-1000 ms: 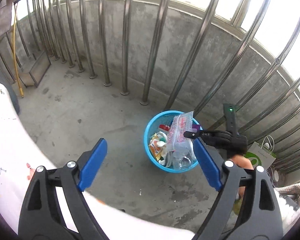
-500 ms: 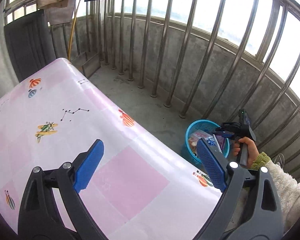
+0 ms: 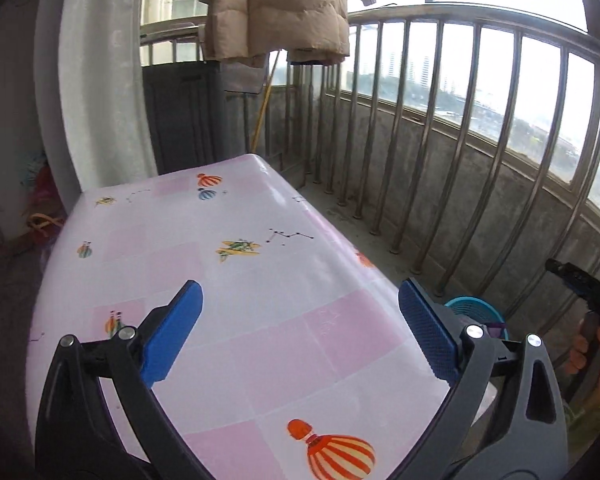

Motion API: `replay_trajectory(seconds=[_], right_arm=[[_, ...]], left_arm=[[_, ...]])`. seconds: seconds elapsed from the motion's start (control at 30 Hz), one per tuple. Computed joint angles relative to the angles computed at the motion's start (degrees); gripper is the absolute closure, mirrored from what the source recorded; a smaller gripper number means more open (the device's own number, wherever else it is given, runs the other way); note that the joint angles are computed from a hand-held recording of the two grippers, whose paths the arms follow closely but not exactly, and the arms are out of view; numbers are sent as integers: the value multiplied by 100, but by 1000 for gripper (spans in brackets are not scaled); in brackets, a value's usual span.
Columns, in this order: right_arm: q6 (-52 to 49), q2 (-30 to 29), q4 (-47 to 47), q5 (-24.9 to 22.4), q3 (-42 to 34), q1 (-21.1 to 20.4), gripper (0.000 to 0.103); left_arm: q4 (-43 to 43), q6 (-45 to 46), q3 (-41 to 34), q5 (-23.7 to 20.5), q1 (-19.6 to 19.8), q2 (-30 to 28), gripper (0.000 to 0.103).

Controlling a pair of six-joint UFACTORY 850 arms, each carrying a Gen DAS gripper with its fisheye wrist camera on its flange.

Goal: Collect trash

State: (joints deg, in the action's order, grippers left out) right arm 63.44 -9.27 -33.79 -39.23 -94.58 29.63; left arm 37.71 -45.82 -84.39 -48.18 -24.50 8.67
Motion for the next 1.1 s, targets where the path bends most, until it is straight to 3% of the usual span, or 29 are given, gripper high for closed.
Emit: replay_trajectory(seconds=[0.07, 0.13, 0.27, 0.37, 0.43, 0.53, 0.67, 1.1], right_arm=[[-61, 79, -586, -106, -156, 457, 10], [-102, 100, -1094, -189, -307, 889, 6], [-387, 97, -1354, -246, -491, 1557, 6], [-932, 75, -464, 7, -534, 1787, 6], [-1471, -125, -28, -384, -768, 1960, 6], [-1825, -506, -366, -1379, -1157, 2303, 6], [-2312, -818, 178, -2243, -1459, 2264, 6], [-2172, -678, 473, -2736, -1122, 1986, 6]], left_arm=[[902, -468, 210, -477, -302, 168, 9], [1191, -636, 433, -786, -483, 390, 9], [665, -922, 640, -1196, -531, 742, 9], [318, -1483, 894, -1439, -590, 974, 9], [82, -1740, 1016, -1645, -633, 1040, 9], [-292, -1749, 1136, -1911, -626, 1070, 9], [-302, -1719, 1200, -2209, -700, 1039, 9], [-1002, -1165, 1085, -2327, -628, 712, 9]])
